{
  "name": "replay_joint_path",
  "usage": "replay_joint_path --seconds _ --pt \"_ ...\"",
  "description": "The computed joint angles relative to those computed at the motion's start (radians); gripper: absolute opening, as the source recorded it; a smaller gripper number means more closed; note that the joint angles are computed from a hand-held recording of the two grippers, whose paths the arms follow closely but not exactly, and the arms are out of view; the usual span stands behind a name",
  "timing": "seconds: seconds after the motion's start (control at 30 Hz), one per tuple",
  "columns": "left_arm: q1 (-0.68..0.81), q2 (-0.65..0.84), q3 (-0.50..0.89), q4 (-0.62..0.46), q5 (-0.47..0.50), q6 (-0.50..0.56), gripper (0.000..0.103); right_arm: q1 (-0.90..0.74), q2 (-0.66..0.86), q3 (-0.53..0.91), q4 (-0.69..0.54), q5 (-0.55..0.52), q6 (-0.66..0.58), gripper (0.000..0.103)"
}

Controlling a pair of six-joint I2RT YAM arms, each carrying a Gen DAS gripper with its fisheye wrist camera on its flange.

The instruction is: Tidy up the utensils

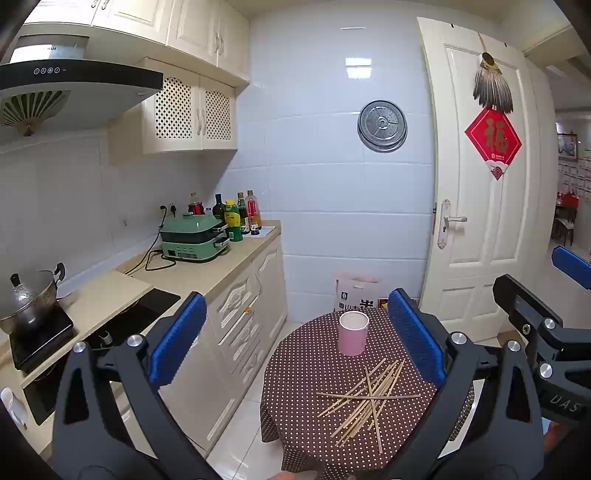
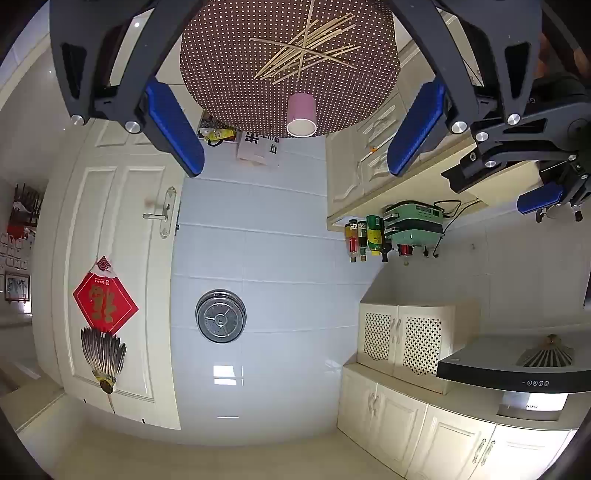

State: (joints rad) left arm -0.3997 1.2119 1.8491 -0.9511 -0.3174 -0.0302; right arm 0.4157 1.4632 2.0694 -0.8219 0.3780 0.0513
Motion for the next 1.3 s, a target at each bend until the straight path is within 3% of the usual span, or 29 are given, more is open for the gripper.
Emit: replay_joint_path --seconds 1.3 --pt "-0.036 0.002 -0.013 0.006 -0.030 -0.015 0.096 -0.007 0.001 0.008 -0.009 -0.004 0.004 0.095"
